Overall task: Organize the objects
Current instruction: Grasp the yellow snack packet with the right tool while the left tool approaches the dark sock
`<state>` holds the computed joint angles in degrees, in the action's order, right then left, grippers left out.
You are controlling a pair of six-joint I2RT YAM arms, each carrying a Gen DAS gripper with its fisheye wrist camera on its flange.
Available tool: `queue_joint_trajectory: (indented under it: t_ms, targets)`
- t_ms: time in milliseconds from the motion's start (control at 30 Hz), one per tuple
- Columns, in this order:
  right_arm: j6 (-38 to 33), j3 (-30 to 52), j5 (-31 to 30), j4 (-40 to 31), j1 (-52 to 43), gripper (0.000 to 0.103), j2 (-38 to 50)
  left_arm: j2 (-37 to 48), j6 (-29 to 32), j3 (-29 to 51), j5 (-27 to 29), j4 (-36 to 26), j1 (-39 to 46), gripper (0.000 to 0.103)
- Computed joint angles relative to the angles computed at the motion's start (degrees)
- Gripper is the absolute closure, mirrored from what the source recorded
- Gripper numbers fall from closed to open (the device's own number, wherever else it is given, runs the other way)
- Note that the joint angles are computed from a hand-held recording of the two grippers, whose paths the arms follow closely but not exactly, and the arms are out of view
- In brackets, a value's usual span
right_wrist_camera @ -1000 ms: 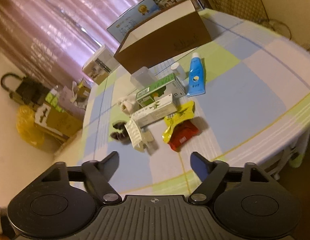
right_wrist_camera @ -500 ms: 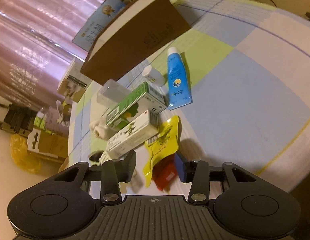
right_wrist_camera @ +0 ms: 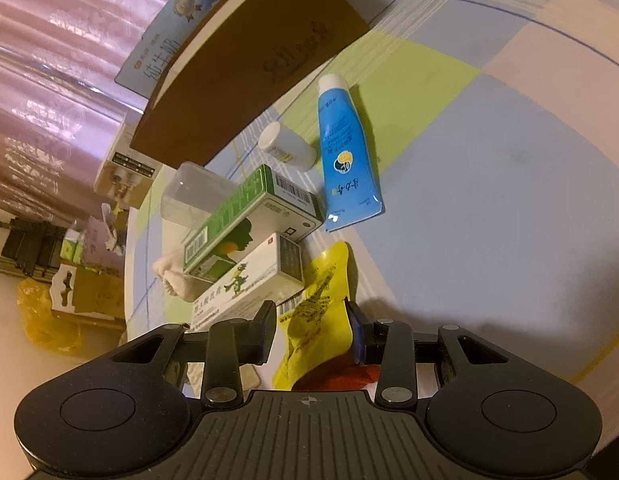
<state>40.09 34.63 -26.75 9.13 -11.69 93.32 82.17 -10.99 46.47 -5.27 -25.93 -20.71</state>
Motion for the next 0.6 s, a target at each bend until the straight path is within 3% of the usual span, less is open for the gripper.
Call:
queue_joint_trajectory:
  t_ms: [167, 267, 500, 600]
  targets:
    - [0.4, -0.2, -2.7, 1.5, -1.3, 0.085, 1.3, 1.0, 0.3, 0.2, 0.0, 1.0, 0.0, 0.001]
    - [0.9, -0.7, -5.1, 1.7, -2.9, 0.089, 0.3, 2.0, 0.5, 0.5, 0.2, 1.7, -0.1, 0.001]
    - [-0.8, -1.3, -8.4, -5.3, -8.0, 0.094, -6.0, 6.0, 1.3, 1.8, 2.3, 5.1, -0.2, 0.001]
    - [-1.4, -2.0, -10.6, -6.7, -11.4, 0.101, -8.8, 8.4, 1.9, 2.6, 2.7, 7.3, -0.4, 0.001]
